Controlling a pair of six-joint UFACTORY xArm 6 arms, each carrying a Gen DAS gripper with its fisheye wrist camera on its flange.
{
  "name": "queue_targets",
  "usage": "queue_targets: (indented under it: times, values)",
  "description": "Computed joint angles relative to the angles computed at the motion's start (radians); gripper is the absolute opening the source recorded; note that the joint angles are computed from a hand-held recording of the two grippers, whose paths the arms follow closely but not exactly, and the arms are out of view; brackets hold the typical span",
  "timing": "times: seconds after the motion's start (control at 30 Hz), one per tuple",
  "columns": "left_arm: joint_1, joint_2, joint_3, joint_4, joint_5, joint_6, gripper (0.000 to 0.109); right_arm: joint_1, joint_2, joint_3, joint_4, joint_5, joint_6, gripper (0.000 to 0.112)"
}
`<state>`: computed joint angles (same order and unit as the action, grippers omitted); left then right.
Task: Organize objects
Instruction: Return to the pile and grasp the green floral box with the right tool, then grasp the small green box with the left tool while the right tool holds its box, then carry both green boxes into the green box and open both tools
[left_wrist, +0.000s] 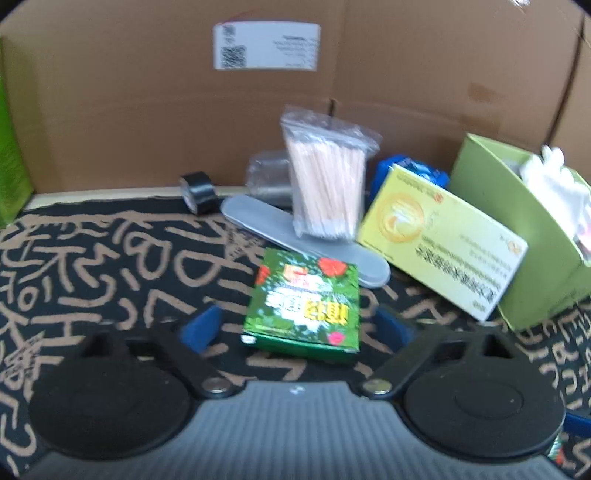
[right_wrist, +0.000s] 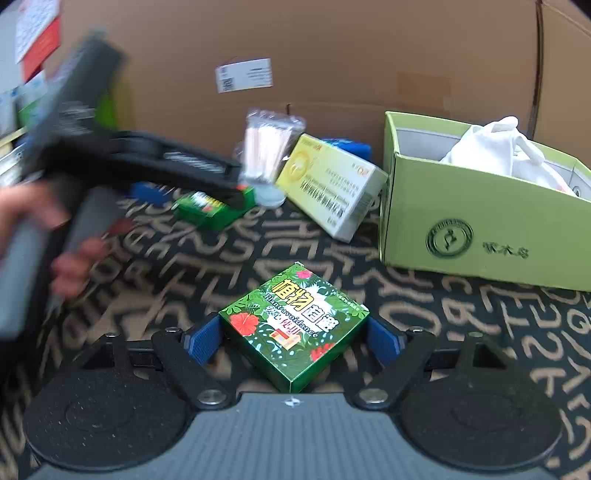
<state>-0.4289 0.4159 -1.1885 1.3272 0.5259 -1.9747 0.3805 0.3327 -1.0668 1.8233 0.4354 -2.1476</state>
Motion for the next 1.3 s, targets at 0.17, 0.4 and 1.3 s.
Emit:
queue_targets:
  times: [0.17, 0.4, 1.3]
  values:
    - [-0.035, -0.049, 0.061, 0.038, -0.072, -0.017, 0.062, -0.058, -0.049, 0.064, -0.096, 0.058, 0.010, 0.087]
    - [-0.191, -0.109, 0.134, 0.127, -0.098, -0.159, 0.071, -0.153, -0.092, 0.121, -0.164, 0.113, -0.030, 0.088]
    - [-0.234, -0.065, 0.068, 0.021, -0.067, -0.030, 0.063, -0.081, -0.082, 0.099, 0.358, -0.099, -0.243, 0.078]
